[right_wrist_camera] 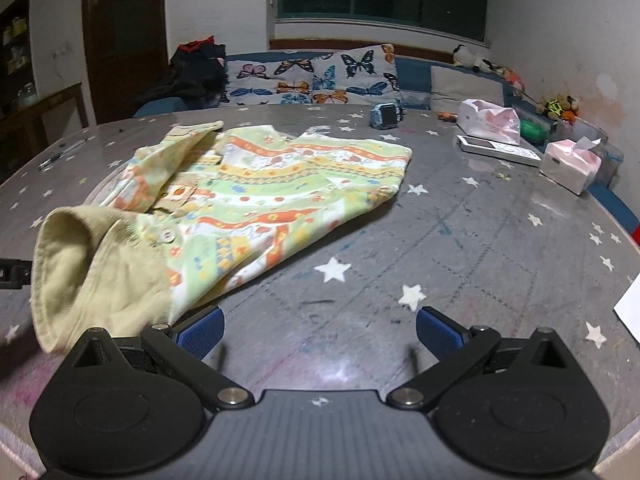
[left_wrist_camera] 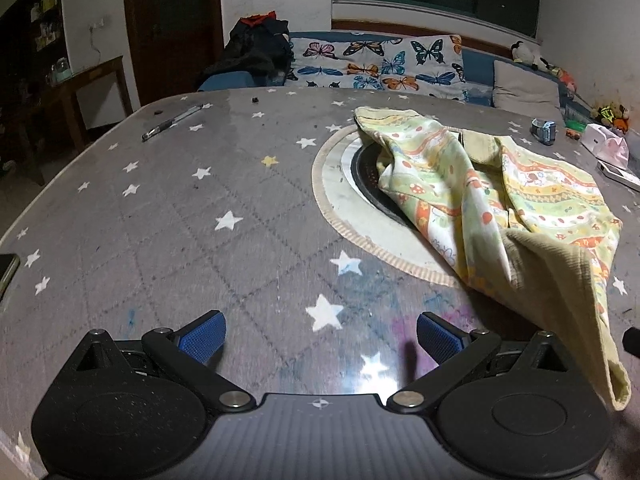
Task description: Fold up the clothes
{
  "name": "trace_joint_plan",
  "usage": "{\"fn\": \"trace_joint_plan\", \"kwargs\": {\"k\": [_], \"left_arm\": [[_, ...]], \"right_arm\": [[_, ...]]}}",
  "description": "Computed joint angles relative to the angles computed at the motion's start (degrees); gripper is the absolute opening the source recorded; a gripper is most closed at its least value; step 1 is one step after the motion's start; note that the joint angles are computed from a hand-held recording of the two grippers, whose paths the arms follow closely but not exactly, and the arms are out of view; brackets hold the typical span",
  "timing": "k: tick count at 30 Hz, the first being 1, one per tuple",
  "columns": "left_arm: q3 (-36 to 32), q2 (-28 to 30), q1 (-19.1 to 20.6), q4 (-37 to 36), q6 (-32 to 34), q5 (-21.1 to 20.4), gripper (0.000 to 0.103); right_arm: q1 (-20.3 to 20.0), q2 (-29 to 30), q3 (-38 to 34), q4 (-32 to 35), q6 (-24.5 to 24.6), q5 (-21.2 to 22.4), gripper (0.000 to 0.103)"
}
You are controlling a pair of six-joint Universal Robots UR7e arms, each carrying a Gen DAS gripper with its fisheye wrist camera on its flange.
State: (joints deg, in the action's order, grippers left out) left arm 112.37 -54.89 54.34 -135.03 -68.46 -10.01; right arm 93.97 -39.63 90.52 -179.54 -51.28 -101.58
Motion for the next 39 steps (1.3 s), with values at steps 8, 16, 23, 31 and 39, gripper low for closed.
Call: {"fn": "trace_joint_plan", "kwargs": {"k": [8, 16, 23, 31, 39], "left_arm": [[-0.24, 0.11, -0.80, 4.61, -4.55, -1.34, 0.103], [-0.84, 1.79, -1.42, 0.93, -0.44, -1.85, 0.103], [-1.30, 2.50, -1.72, 0.52, 0.69, -2.30, 0.103], [-1.95, 3.22, -2.11, 0.65, 1.45, -2.30, 0.103], [-2.39, 3.58, -2.11, -0.90, 3.38, -2.41, 0.103]], "right_arm": [[-0.11, -1.15, 1.66, 0.06, -0.45, 1.10, 0.103], [-0.20, -1.77, 2.62, -0.57, -0.58, 1.56, 0.103], [-0.35, -2.17, 3.11, -0.78, -0.36, 1.81, 0.103], [-0.34, -2.32, 3.27, -0.64, -0.26, 2.04, 0.103], [-0.21, -2.25, 3.09, -0.47, -0.30, 2.01, 0.103]]}}
